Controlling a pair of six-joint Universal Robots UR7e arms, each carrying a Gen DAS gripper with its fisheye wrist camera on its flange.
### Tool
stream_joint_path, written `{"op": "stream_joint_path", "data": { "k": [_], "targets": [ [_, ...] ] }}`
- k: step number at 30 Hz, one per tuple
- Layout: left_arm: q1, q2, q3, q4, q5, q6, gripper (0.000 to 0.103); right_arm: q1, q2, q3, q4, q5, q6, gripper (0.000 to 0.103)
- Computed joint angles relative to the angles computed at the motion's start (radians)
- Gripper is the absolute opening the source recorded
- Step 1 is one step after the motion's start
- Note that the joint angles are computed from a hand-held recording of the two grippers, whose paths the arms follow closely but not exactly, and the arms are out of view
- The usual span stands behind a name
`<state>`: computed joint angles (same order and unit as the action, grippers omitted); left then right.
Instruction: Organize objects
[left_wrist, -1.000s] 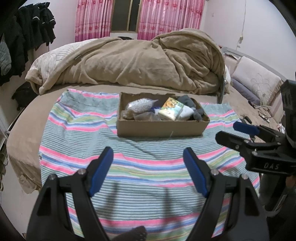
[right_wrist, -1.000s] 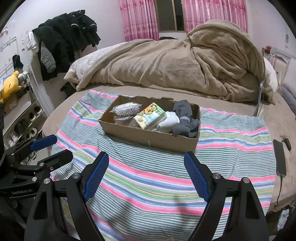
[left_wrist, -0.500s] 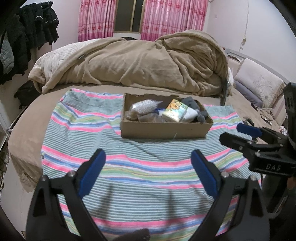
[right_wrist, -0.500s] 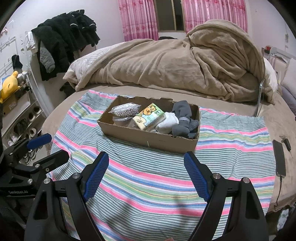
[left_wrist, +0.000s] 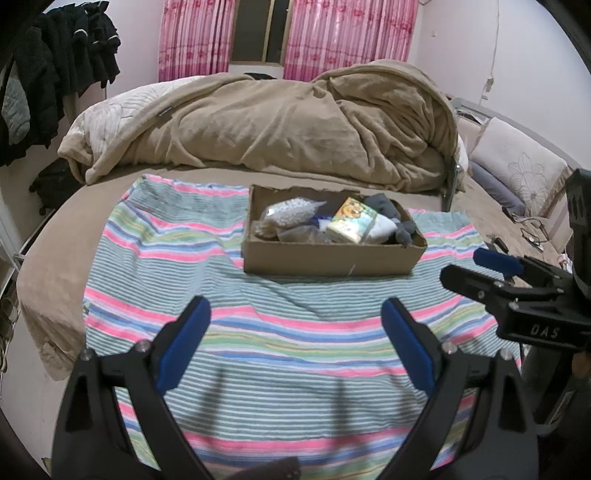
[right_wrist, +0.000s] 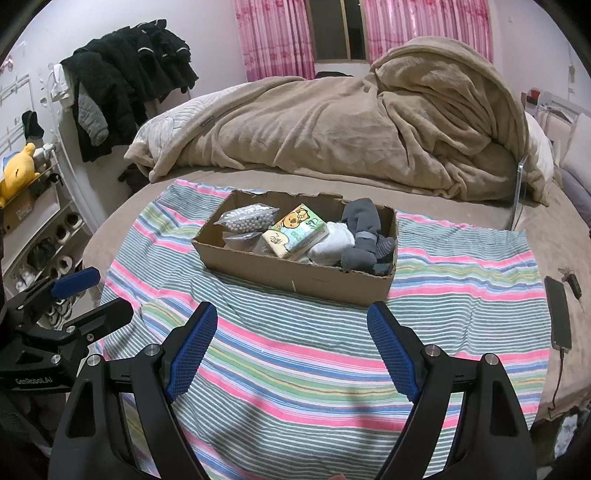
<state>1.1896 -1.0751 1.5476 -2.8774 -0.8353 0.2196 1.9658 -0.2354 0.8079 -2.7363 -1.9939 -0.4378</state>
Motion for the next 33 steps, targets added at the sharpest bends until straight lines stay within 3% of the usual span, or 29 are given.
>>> {"op": "stream_joint_path", "data": {
  "k": [33],
  "targets": [
    [0.008, -0.005, -0.001, -0.012, -0.002, -0.019, 0.095, 0.001, -0.001, -0.001, -0.006, 0.007, -0.01, 0.086]
  ]
}}
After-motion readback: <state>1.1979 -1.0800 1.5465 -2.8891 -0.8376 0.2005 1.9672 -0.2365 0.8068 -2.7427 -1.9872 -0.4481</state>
